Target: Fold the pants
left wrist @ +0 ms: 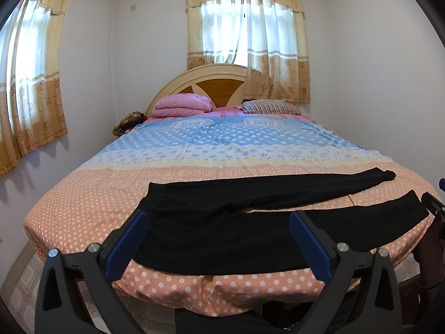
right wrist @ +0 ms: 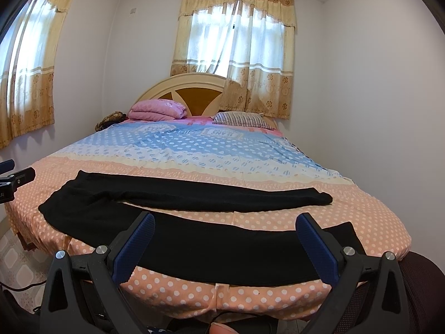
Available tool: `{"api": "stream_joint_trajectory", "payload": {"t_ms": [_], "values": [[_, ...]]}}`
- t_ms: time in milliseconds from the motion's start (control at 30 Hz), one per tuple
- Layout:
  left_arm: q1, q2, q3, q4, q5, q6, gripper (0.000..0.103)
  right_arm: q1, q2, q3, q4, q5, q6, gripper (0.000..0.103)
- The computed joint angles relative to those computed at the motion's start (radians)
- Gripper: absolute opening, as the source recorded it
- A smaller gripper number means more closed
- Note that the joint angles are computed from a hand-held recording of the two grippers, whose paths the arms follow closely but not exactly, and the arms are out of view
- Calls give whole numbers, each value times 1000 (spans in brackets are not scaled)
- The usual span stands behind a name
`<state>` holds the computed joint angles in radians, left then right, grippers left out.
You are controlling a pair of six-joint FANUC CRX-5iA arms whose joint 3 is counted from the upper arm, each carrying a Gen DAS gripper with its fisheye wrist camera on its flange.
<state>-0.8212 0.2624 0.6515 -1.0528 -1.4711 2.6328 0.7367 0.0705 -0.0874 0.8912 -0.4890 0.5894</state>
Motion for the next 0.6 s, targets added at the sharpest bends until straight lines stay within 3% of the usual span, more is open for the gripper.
{"api": "stream_joint_trajectory", "payload": {"t_ms": [300,467,600], "values": [[5,4,0,10,0,-1,103,3,4,7,-23,-9,22,102],[21,3,-9,30,12,-7,103,5,21,33,-85,-14,86,102],[62,-13,-48,34,25,2,103,-5,44,75,-218,-17,216,102]]}}
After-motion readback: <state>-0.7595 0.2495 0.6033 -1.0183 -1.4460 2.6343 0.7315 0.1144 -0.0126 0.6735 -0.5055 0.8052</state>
